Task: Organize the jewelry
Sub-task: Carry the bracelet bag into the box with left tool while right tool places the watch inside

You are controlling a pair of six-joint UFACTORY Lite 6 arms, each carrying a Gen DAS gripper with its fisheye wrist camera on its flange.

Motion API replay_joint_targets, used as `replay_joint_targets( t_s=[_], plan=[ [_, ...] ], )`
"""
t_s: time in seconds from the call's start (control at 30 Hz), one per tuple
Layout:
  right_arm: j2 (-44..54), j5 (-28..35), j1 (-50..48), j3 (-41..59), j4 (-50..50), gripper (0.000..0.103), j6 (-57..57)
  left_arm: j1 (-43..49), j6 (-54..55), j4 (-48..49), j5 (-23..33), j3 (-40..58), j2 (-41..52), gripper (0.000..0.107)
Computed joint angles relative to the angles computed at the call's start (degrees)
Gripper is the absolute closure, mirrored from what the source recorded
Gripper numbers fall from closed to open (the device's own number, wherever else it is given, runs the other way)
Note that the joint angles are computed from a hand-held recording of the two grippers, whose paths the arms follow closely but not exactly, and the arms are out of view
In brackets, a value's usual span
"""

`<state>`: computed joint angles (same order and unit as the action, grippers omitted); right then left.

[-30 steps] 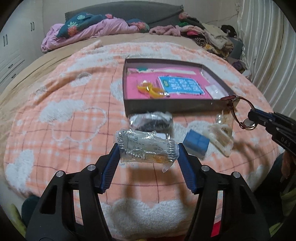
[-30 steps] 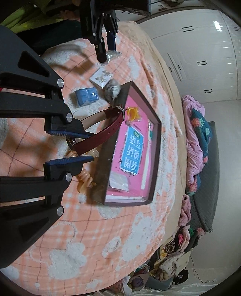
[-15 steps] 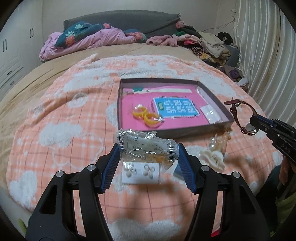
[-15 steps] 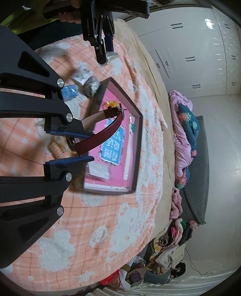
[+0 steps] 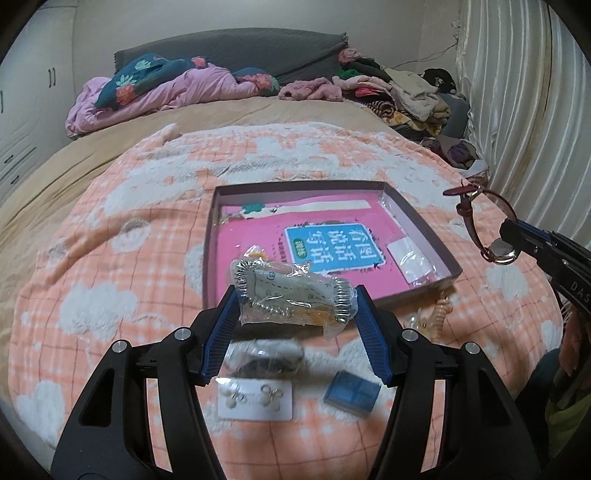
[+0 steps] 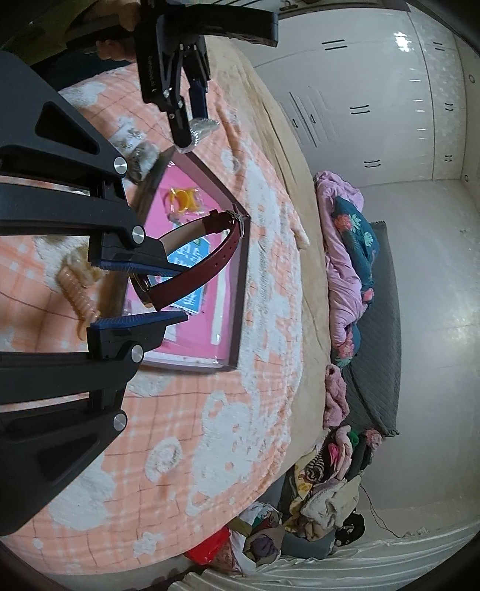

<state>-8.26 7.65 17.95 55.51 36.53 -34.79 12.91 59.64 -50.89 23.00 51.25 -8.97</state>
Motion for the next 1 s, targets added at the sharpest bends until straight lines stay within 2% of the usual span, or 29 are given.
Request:
replay_joint_targets(
  t_s=[0.5, 0.73, 1.0],
  plan=[
    [9.9, 2.0, -2.7, 12.3, 4.2, 0.085, -2.7, -7.9, -6.0, 2.9, -4.4, 8.8, 10.4, 0.053],
    [17.7, 3.9, -2.5, 21.6, 3.1, 0.085, -0.2, -10.3, -6.8, 3.5, -6.6, 10.7, 14.4, 0.053],
    [24.0, 4.8, -3.1, 26.2, 13.7, 0.085, -8.1, -11.1, -7.6, 4.0, -8.0, 12.7, 18.5, 0.053]
  ],
)
